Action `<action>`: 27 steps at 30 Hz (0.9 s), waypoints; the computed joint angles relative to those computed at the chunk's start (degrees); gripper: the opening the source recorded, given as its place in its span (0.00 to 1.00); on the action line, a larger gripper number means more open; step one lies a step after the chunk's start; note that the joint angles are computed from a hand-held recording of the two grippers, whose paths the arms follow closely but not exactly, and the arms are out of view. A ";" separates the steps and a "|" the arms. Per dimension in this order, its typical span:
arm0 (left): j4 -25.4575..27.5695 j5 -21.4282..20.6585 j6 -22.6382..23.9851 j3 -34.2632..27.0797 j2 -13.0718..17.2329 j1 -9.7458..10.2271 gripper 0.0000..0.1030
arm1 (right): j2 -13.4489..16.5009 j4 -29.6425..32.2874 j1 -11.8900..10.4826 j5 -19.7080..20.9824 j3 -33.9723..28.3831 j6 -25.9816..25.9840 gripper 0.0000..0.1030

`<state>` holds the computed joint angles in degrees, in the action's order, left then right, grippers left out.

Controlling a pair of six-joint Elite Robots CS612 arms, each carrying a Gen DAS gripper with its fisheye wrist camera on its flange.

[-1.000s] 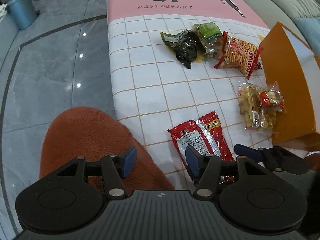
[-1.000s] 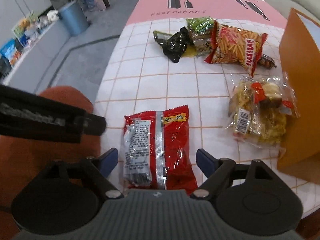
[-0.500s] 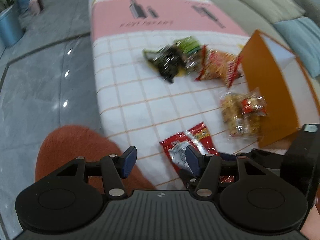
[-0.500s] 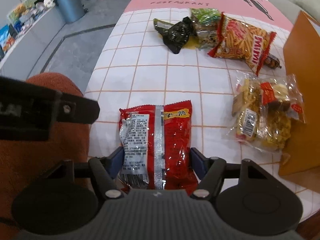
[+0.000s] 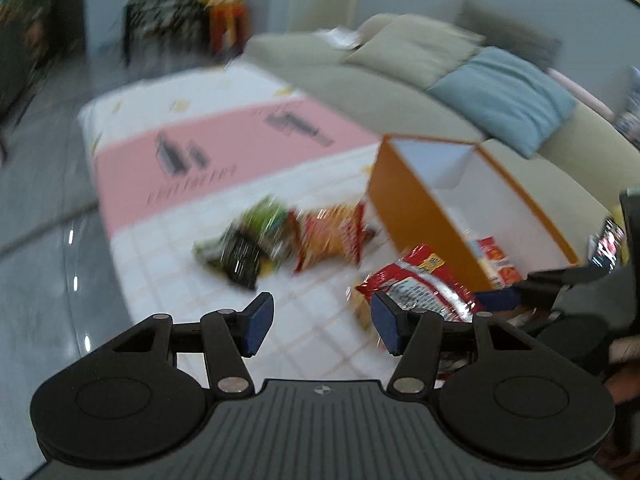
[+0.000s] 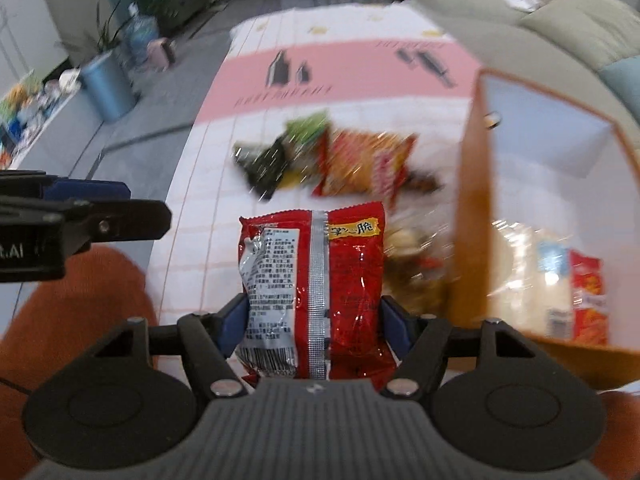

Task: Organize snacks
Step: 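Lift the packet with right tool while left tool grasps the clear cookie pack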

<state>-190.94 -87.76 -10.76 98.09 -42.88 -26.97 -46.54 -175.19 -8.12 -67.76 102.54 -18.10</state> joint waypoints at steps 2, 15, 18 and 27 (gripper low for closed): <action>-1.61 -0.37 4.00 -0.75 0.27 -0.37 0.64 | -0.83 -1.71 -0.91 0.18 0.53 1.32 0.66; 11.88 -7.76 28.09 -14.07 7.52 -2.23 0.64 | 0.26 -4.82 -4.80 -5.69 -1.93 10.36 0.66; 17.14 -9.21 30.50 -17.39 9.33 -2.05 0.64 | 1.12 -3.51 -5.63 -5.72 -3.09 12.22 0.66; 30.67 -8.73 38.20 -23.94 12.17 -2.06 0.64 | 3.84 0.78 -6.76 -3.79 -6.80 15.65 0.66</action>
